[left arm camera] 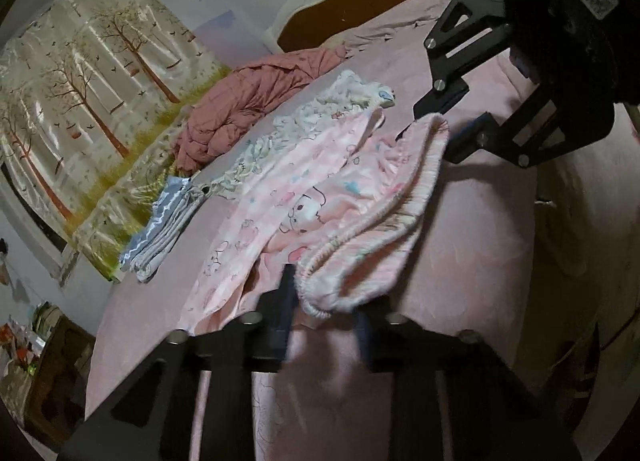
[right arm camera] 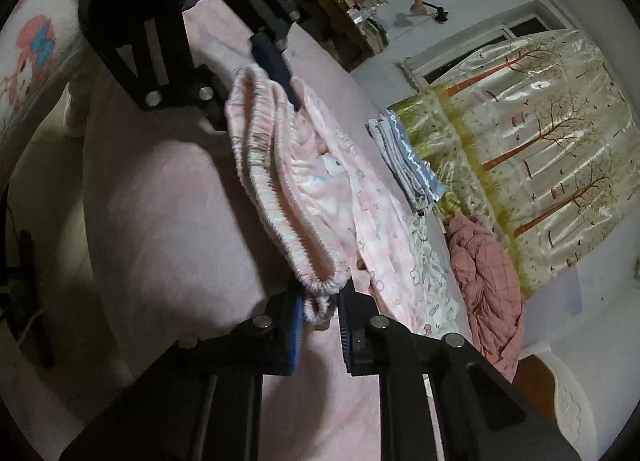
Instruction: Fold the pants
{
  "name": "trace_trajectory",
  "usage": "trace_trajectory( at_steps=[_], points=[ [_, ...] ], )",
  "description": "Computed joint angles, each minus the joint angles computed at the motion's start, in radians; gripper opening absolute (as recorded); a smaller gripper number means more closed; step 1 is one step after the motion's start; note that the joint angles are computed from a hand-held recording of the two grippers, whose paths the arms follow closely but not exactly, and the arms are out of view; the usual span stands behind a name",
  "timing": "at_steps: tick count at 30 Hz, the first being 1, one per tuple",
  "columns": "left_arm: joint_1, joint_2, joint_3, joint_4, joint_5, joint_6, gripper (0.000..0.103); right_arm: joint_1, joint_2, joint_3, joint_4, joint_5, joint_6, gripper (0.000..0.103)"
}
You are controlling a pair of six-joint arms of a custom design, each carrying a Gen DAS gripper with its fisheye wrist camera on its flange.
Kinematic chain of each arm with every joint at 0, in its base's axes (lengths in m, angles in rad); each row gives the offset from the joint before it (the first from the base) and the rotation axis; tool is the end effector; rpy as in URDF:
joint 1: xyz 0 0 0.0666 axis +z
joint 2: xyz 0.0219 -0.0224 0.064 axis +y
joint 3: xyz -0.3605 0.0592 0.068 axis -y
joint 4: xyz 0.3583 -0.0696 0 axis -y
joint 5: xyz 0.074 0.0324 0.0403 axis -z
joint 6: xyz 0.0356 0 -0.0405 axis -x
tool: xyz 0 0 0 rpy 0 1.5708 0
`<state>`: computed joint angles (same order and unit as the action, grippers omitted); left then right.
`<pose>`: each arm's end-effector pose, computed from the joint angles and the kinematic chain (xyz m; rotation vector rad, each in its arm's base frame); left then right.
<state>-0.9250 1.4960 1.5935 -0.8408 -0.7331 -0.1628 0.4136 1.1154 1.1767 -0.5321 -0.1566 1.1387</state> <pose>0.3155 -0.3798 0.4619 0.7817 1.9748 0.4043 0.3452 0.1571 0.4565 -1.5034 1.3909 -0.2948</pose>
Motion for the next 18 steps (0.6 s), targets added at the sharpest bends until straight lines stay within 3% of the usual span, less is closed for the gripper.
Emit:
trace_trajectory(
  at_steps=[3,8,10,13,18],
  points=[
    [0.006,-0.005,0.005,0.013,0.011,0.017,0.015,-0.006,0.006,0.021,-0.004,-0.019,-0.044,0.015],
    [0.039,0.0,0.064,0.002,0.061,0.06,0.014,-0.047,0.087,0.181,-0.128,-0.108,-0.19,0.015],
    [0.063,0.021,0.122,-0.034,0.073,0.075,0.014,-0.059,0.144,0.278,-0.19,-0.148,-0.258,0.015],
    [0.115,0.062,0.23,-0.122,0.143,0.144,0.014,-0.076,0.249,0.439,-0.288,-0.214,-0.358,0.015],
    [0.226,0.137,0.399,-0.235,0.343,0.241,0.014,-0.112,0.463,0.749,-0.474,-0.337,-0.517,0.014]
  ],
)
